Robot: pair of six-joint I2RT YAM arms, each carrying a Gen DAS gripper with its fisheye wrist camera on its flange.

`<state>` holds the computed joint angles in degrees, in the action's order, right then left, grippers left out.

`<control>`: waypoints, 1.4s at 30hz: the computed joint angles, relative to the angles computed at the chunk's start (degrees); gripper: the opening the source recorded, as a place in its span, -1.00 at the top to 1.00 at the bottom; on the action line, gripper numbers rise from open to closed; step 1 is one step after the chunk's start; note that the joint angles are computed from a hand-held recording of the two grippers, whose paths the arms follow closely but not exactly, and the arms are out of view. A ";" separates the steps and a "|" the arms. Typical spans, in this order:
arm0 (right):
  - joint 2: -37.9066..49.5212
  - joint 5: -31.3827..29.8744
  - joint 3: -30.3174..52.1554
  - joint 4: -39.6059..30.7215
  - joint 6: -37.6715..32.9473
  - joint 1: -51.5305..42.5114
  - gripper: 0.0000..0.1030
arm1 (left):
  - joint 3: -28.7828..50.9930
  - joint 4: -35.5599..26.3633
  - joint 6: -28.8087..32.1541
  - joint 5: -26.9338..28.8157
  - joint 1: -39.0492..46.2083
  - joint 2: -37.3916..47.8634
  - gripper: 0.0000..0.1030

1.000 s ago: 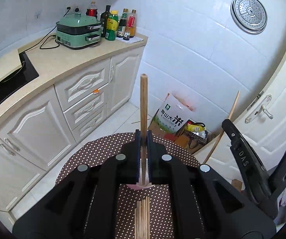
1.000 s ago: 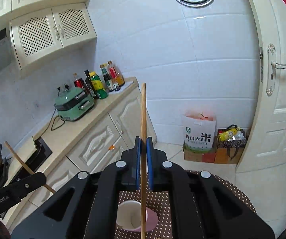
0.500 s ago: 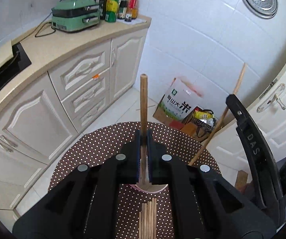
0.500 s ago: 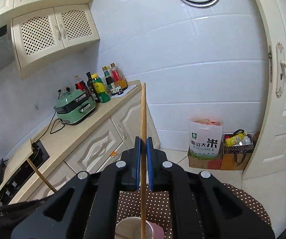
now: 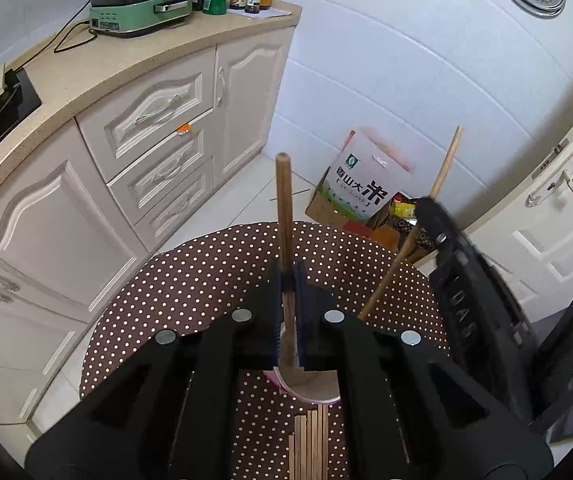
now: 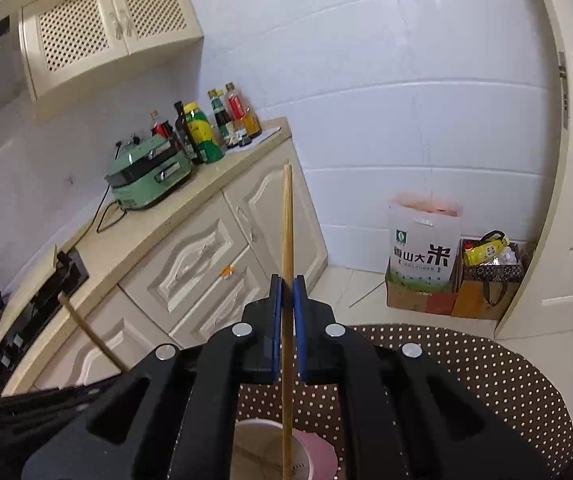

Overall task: Organize utensils
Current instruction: 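Lower the chopsticks into the pink cup and open both tools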

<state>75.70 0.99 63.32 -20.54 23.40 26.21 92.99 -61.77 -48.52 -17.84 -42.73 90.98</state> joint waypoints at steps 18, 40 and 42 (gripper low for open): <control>-1.05 -3.94 0.14 -6.42 -7.92 0.60 0.32 | -5.70 4.36 2.36 3.75 0.57 -2.90 0.85; -9.86 -2.98 -2.16 -14.40 -6.25 -1.46 -0.18 | -7.25 -1.95 -5.16 2.65 -4.20 -5.36 0.85; -11.11 -2.84 -2.52 -15.58 -6.12 -1.46 -0.20 | -6.62 -3.55 -5.60 1.59 -5.14 -5.26 0.85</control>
